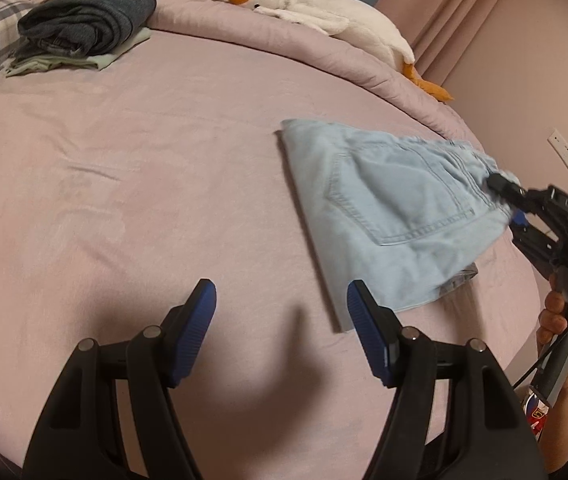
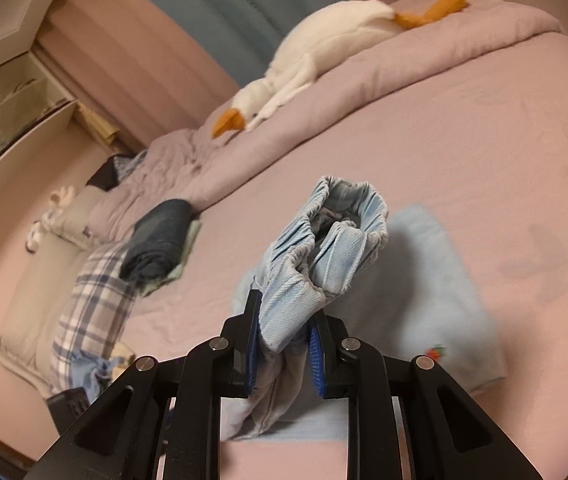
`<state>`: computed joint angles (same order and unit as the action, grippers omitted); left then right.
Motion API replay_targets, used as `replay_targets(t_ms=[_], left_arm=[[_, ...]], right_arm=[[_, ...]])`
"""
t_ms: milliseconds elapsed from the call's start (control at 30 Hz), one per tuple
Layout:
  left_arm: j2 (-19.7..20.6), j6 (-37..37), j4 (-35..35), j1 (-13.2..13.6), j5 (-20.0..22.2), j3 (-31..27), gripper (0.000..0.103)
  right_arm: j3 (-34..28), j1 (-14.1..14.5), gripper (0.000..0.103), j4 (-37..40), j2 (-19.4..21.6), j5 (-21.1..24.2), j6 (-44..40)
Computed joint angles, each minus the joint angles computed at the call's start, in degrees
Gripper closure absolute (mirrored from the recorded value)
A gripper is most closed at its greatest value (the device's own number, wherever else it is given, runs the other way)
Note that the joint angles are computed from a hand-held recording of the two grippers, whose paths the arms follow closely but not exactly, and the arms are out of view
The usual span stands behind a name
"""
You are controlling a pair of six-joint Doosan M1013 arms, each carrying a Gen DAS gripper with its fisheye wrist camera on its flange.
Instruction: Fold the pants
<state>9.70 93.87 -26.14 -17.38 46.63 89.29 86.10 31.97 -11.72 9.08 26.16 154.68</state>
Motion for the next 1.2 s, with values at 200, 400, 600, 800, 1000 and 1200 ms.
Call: replay_targets(t_ms=[200, 400, 600, 800, 1000, 1200], left_arm=[[0.6, -0.5, 1.2, -0.3, 1.1, -0.4, 0.035], [2.0, -1.1, 2.6, -0.9, 2.3, -2.2, 0.035], [4.2, -0.1, 2.2, -2.3, 2.5, -6.0, 0.035], [6.3, 0.9, 1.6, -3.4, 2.0, -9.5, 0.035], [9.2, -0.4, 4.3, -4.4, 4.3, -13.4, 0.035], [10.0, -0.4, 4.8, -4.6, 4.0, -14.6, 0.035]], right_arm=[[0.8, -0.4, 0.08, -2.3, 0.1, 3.9, 3.1], [1.4, -0.6, 0.08, -3.6, 0.9, 6.8, 5.7], [1.6, -1.1, 0.08, -1.3, 1.0, 6.2, 3.6], [1.1, -0.8, 0.081, -2.7, 1.2, 7.9, 2.8], [2.4, -1.7, 0.083, 3.4, 1.9, 8.4, -0.3], [4.2, -3.0, 0.071, 10.0, -0.5, 6.3, -5.5]])
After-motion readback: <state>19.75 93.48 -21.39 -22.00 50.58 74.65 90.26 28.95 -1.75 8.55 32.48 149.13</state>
